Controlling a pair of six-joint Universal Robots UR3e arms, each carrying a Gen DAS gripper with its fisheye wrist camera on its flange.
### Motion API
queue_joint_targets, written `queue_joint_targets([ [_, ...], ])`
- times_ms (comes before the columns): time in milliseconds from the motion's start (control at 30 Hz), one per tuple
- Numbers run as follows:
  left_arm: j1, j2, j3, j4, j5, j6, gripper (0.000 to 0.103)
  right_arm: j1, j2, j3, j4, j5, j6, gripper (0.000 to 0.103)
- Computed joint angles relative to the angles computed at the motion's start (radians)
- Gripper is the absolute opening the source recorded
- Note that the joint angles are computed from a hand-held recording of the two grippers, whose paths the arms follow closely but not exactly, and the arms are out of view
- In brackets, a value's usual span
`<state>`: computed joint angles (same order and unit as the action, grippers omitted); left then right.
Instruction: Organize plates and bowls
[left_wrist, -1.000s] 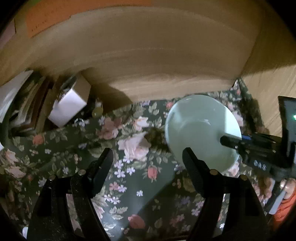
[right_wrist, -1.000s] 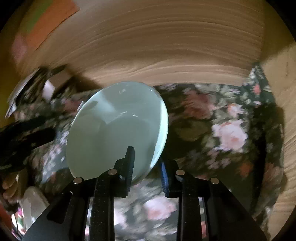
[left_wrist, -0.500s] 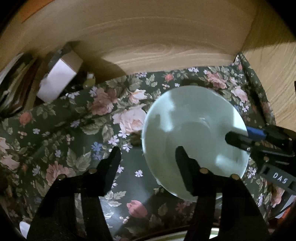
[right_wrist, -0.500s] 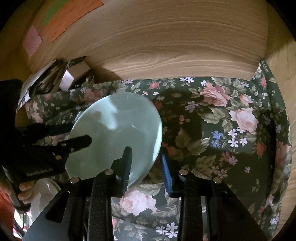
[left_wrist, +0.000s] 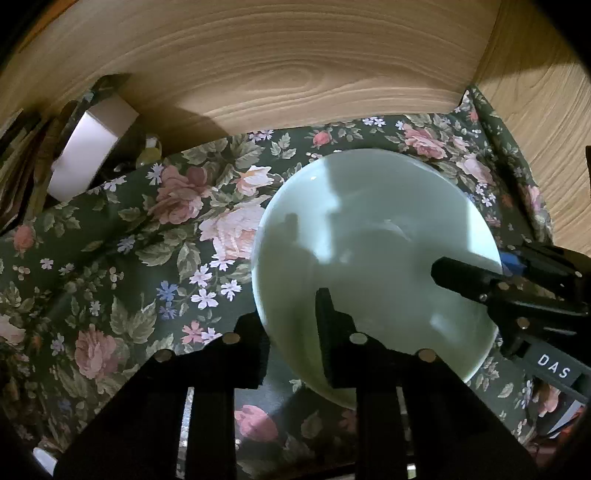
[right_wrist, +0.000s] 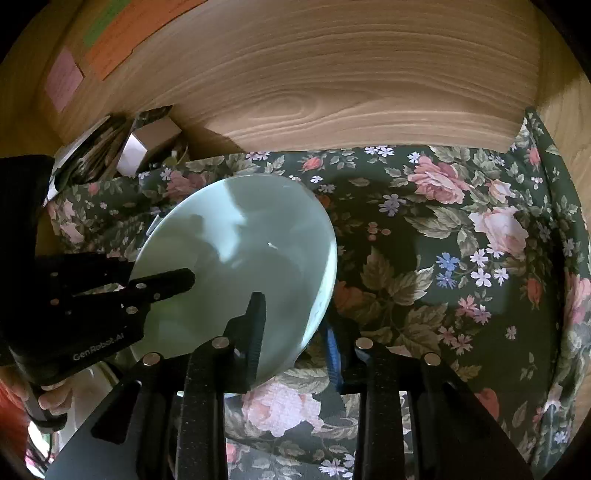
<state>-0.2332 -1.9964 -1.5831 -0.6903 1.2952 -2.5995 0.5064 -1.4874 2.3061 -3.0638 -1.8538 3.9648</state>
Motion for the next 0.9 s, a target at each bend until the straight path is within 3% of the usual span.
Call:
queue_joint_targets([
  [400,0.076,0.164,-0.138,0.024,-0.086,0.025,0.02,0.101,-0.025,-0.098,0.095,-0.109,0.025,0.026],
  [900,0.353,0.521,-0.389,-0.045,-0.283,0.167,0.02,0.278,0.052,-0.366,0.238,-0.27,0.009,0.026],
])
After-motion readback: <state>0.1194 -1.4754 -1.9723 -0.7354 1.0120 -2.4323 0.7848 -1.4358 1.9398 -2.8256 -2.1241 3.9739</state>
